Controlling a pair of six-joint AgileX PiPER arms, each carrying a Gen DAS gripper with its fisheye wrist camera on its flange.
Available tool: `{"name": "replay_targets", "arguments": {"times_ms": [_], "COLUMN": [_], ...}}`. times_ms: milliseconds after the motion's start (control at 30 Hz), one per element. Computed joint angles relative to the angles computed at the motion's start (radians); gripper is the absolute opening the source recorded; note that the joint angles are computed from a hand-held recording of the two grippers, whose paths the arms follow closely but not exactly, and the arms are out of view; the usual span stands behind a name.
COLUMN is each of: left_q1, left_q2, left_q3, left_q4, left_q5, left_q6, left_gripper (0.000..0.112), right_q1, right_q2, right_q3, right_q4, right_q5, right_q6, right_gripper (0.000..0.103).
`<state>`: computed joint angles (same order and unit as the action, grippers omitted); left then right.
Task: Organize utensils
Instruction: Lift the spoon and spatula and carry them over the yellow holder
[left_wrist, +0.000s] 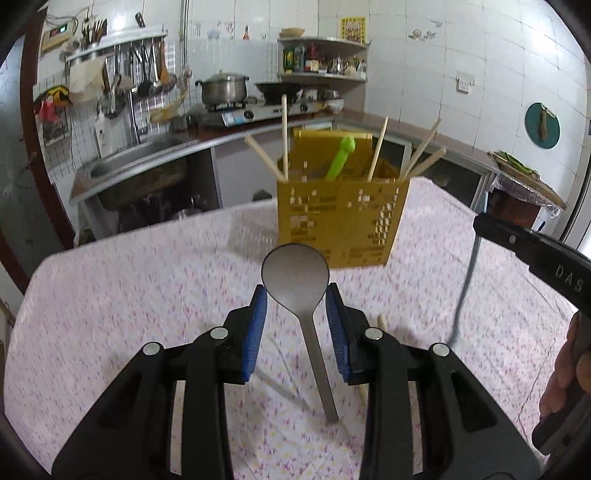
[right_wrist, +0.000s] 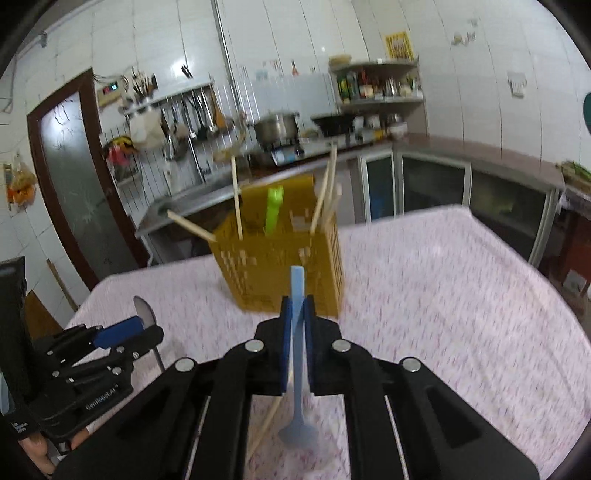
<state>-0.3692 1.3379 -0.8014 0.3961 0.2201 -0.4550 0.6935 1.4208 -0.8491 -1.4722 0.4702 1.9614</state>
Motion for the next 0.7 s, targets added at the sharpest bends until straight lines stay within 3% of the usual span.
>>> {"name": "replay_targets", "arguments": {"times_ms": [233,367,467,600,700], "left_q1": [-0.015,-0.009,-0.042,-0.051,-0.061], "left_q2": [0.032,0.063,0.084,0.127,0.169], "left_q3": [-0.159,-0.283,-0.369,-0.478,-0.534], "left_q4": [0.066,0.033,0.192,0.220,0.358], "left_q5": [0.074,0.121,0.153,0.158,0.144], "left_q6": [-0.039,0.015,-0.112,-0.127,-0.254], "left_gripper": [0.031,0.031,0.031,0.031,0.031], "right_q1": [-0.029,-0.055,-0.078,-0.109,-0.127], "right_q2": [0.008,0.023,0.040,0.094,0.127], "right_q3": [-0.131,-0.227,-0.305,-0.424,-0.478], "right_q4": [0.062,0.084,0.079,0.113,0.124], "right_q5": [0.014,0.026,0.034,0.034,0.024], "right_q6": [-0.173,-0.271,-0.318,-0.407,-0.444], "right_gripper": [0.007,0.007,0.007,0.007,0.007]}}
